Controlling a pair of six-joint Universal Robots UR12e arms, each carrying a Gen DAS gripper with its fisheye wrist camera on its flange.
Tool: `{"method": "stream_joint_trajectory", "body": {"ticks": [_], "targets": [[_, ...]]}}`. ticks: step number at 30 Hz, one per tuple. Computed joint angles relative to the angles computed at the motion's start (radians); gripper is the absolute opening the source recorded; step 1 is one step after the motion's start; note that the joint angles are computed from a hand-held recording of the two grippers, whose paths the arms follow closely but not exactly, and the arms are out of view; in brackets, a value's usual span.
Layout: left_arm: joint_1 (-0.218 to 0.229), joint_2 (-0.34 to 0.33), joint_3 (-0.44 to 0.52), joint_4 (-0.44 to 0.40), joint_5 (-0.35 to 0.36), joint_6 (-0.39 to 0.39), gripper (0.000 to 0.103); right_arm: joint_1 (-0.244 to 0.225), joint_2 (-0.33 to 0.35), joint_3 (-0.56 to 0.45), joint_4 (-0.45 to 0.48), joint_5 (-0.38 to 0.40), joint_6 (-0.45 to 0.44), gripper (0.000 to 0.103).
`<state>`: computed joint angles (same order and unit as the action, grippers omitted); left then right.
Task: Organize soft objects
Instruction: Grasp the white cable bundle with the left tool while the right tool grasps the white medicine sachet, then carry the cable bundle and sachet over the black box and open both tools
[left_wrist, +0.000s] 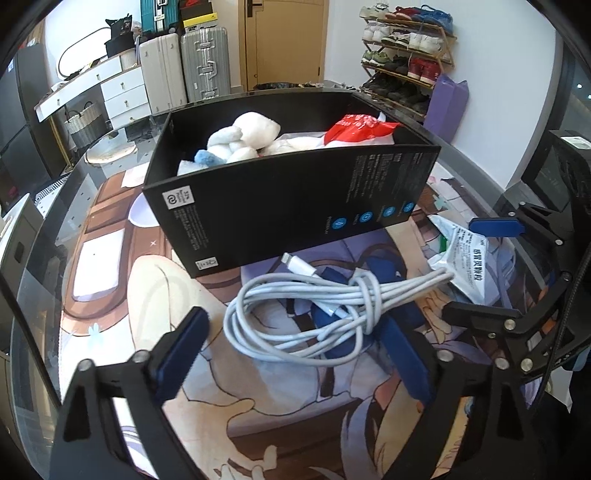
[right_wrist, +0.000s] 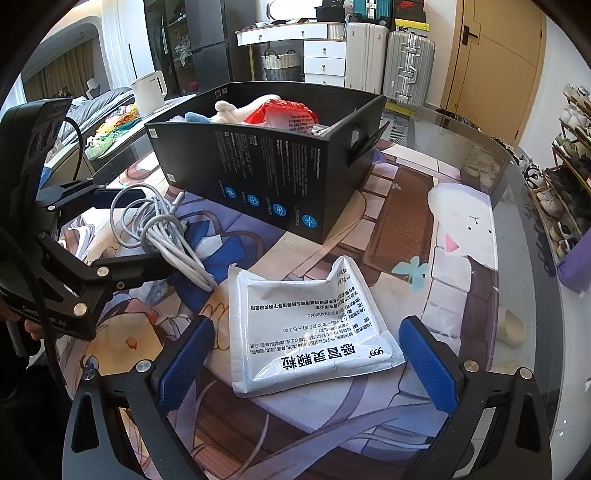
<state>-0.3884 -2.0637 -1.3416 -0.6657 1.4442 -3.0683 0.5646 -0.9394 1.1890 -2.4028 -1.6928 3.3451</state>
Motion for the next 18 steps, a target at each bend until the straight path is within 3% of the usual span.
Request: {"method": "stream_joint_trajectory", "body": {"ticks": [4, 6, 18], "targets": [[0.000, 0.005, -0.011, 0.015, -0.009, 0.001, 0.076, -0.001, -0.001, 0.001, -0.012, 0.002, -0.002, 0.090], [0.000, 0.007, -0.013, 0.020, -0.011, 0.000, 0.075, 0.000, -0.002, 0.001, -0.016, -0.004, -0.003, 0.080], [0.009, 0.014, -0.022, 0.063, -0.037, -0.008, 0.075, -0.002, -0.007, 0.009, -0.033, 0.011, -0.018, 0.063]]}}
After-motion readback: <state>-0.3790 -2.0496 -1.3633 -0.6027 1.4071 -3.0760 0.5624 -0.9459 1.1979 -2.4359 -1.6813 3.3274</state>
